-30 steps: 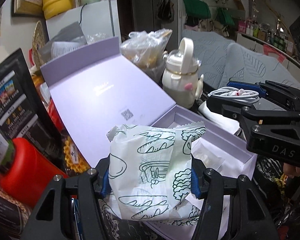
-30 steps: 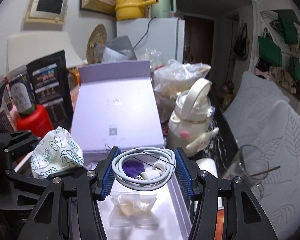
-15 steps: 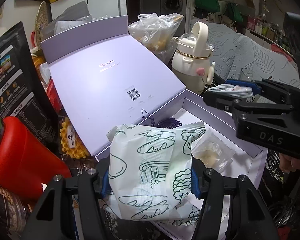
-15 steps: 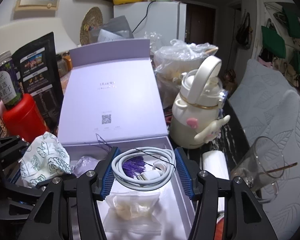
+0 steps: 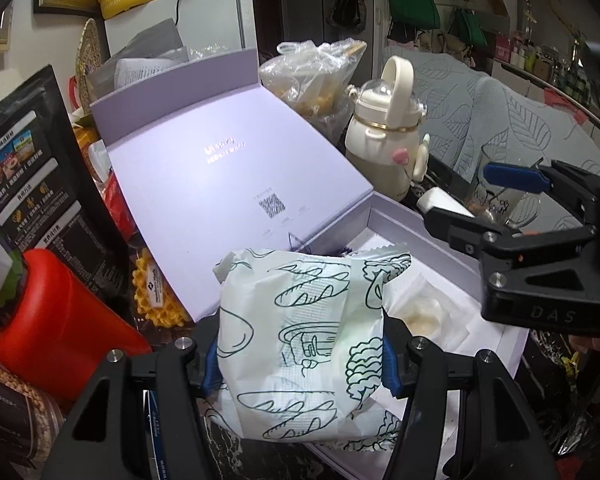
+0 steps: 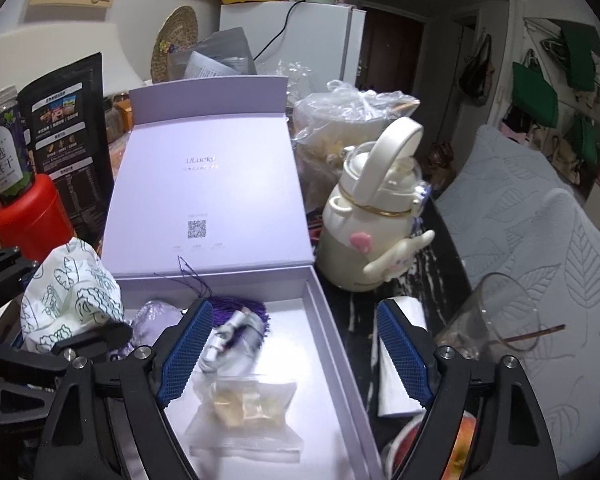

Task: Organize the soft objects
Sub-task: 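Lower cable into lavender box and open right tool while left tool releases cloth bag there, then withdraw both tools from the box back over the table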

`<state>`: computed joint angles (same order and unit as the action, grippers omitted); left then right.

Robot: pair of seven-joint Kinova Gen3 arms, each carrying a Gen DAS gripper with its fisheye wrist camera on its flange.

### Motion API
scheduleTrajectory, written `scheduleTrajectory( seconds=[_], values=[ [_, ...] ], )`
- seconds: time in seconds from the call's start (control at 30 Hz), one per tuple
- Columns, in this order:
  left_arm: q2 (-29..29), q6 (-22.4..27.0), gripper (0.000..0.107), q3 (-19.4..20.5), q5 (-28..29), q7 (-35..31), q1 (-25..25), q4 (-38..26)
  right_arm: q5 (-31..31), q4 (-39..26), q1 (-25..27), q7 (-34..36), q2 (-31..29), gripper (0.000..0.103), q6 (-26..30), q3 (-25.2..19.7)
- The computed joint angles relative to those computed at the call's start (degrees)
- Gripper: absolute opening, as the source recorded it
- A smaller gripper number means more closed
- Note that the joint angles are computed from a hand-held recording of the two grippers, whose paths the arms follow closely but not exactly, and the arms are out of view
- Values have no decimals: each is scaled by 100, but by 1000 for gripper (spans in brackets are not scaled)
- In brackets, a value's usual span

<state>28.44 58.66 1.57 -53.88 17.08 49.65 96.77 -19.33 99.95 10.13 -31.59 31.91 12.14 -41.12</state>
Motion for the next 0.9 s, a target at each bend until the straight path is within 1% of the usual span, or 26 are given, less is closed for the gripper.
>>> scheduleTrajectory(
  seconds=[0.1,0.17,0.23,0.27,0.3,0.37,0.4,0.5,0.67,0.77,0.9],
  values=[
    [1,104,60,-9,-73,-77,18,-78,-56,37,138,39,-70,85,30,-82],
    [57,251,63,25,32,-303,-45,-249,-101,71,222,82,-115,85,26,-133],
    [155,499,71,18,144,-463,-35,-452,-148,105,289,114,-169,85,24,-162],
    [228,668,78,-6,152,-522,7,-569,-165,114,296,123,-188,85,23,-155],
    [269,777,82,-60,67,-489,94,-604,-189,136,322,136,-214,85,13,-164],
    [371,1062,82,-154,-78,-491,258,-729,-230,161,373,162,-246,85,17,-179],
    [380,1137,83,-123,-109,-518,253,-765,-252,169,393,167,-264,85,32,-175],
    [323,1180,82,-99,-165,-505,276,-777,-350,186,480,227,-312,85,108,-189],
    [246,1368,83,-32,-209,-452,380,-834,-609,288,755,466,-425,85,144,-370],
    [207,1489,83,20,-246,-415,471,-891,-849,386,1061,711,-516,85,174,-623],
    [181,1770,83,87,-308,-418,637,-1019,-1266,598,1654,1188,-653,85,169,-1145]
  ],
)
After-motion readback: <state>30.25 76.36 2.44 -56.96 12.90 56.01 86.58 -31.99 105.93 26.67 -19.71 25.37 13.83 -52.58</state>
